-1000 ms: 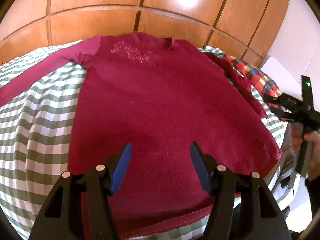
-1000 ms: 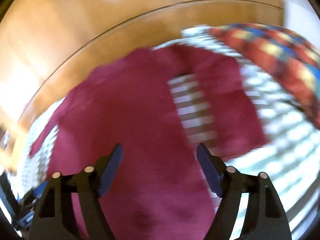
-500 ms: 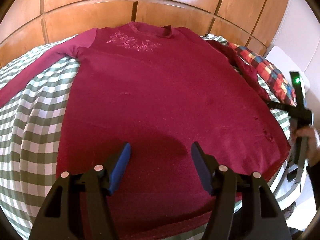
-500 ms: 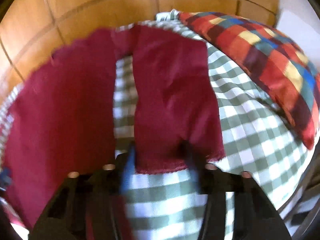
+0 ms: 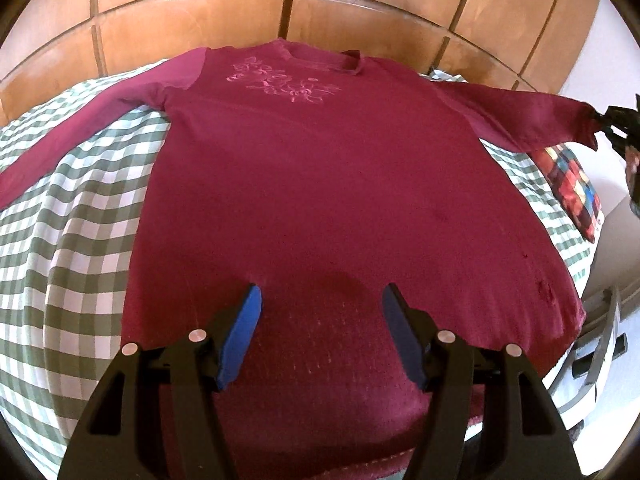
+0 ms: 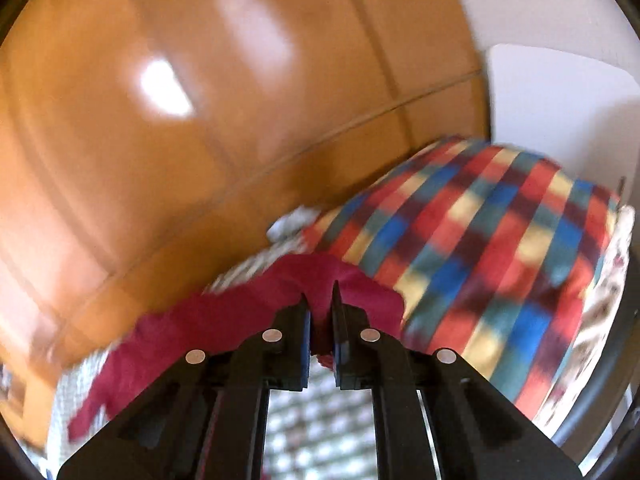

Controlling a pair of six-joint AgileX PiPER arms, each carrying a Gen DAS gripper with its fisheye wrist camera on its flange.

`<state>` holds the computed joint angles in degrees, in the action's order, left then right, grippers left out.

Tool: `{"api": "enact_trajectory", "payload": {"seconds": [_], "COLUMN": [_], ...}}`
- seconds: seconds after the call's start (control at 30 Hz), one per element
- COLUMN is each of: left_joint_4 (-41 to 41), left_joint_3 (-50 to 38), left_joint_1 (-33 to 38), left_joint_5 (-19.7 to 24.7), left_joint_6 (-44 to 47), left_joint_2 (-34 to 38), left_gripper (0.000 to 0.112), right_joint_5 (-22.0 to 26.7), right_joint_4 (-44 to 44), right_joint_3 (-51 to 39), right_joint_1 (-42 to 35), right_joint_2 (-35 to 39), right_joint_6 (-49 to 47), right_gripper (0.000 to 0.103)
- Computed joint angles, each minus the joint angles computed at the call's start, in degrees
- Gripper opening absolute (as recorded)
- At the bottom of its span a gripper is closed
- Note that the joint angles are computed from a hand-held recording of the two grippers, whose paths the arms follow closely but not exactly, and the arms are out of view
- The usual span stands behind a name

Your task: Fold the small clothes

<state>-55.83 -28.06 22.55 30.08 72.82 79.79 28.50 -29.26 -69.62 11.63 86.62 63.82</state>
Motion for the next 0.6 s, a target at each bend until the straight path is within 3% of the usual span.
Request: {"api": "enact_trajectory", "payload": {"seconds": [0.17, 0.23, 0.33, 0.37, 0.4, 0.47, 0.53, 0.6], "left_joint_4": [1.5, 3.0, 5.9, 6.3, 7.0, 7.5, 6.9, 6.9], "left_joint_3": [-0.9, -1.2, -1.4, -1.5, -1.6, -1.8, -2.0, -1.9], "left_joint_1": [-2.8, -4.4, -6.1, -5.8, -5.1, -3.7, 0.1, 3.6], "left_joint_5": [-2.6, -4.2, -5.8, -5.5, -4.9, -4.1, -1.3, 0.0], "left_joint_6": [-3.8, -5.8, -8.9, -9.1, -9.3, -9.4, -8.2, -7.5], "left_joint_2": [1.2, 1.5, 1.7, 1.5, 1.2, 1.0, 0.1, -1.0], "left_gripper": [0.063, 0.063, 0.063, 0.063, 0.063, 0.063, 0.063, 0.064], "right_joint_5": [5.8, 10.0, 11.9, 12.3, 11.2, 8.1, 4.9, 0.5], "right_joint_4": [10.1, 9.9, 12.0, 9.6, 6.4, -0.8, -5.6, -1.2], "right_joint_3": [-13.5, -19.5, -23.8, -24.0, -22.1, -16.3, -9.6, -3.3], "right_joint_1": [-10.6, -12.2, -14.4, -14.1, -13.5, -11.5, -9.1, -7.1], "right_joint_2": [12.5, 18.4, 23.5, 23.9, 22.7, 18.6, 13.5, 9.0], "right_joint_6": [-10.5, -11.0, -13.3, -11.4, -8.5, -1.1, 2.6, -2.4], "right_gripper": [0.007, 0.007, 0.009, 0.026, 0.055, 0.088, 0.088, 0.088]}}
